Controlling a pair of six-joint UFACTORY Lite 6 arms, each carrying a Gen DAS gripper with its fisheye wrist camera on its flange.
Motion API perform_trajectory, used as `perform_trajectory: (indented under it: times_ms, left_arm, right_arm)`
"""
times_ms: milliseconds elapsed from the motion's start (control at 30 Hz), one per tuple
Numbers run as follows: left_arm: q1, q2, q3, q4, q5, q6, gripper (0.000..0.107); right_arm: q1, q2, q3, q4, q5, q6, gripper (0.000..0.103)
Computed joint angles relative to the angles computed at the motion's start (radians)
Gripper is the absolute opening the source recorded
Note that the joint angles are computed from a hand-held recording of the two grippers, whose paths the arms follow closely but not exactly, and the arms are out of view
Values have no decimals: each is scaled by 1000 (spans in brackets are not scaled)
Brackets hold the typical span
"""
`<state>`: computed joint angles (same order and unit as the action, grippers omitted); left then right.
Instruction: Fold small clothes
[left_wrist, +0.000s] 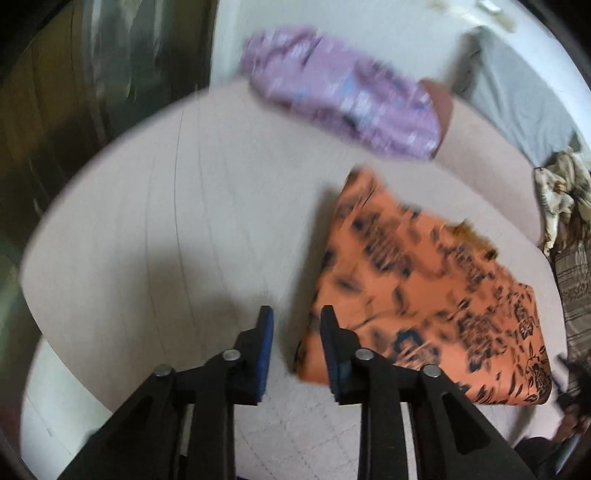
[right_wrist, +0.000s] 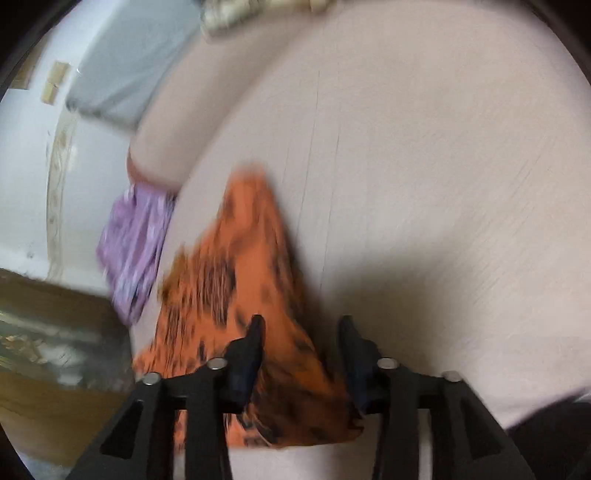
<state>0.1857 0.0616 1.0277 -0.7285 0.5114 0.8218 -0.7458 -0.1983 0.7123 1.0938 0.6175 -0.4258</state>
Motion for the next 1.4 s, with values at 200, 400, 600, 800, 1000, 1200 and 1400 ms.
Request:
perform_trajectory:
  times_ms: [200,400,600,800,1000,1200,1400]
  left_arm:
    - [-268,-158,-104,556,-251,-506,64]
    - [-423,22,-110,1184,-266,-1130,66]
    - [-418,-51,-213,1541,-317,-1471,66]
    - [-401,-191,-199,1268,-312,-1223,66]
    - [-417,-274,-181,1233,-267,-1201,66]
    - [-424,-329,-166,1180,-227,-1159,66]
    - [-407,-349,-162,1155,-216,-1137,66]
  right_arm:
    - [82,-208,79,-147,-38,61,50]
    - [497,-158,6,-391,-199,278,50]
    - [602,-87,-125,-484,-315,352,48]
    - [554,-97,-157,-308,-301,159,53]
    - [619,-91,-137,-459,-342,312,54]
    - [599,-96,-145,-354,-327,217,55]
    - [588,-100,-151,-309,-322,175,55]
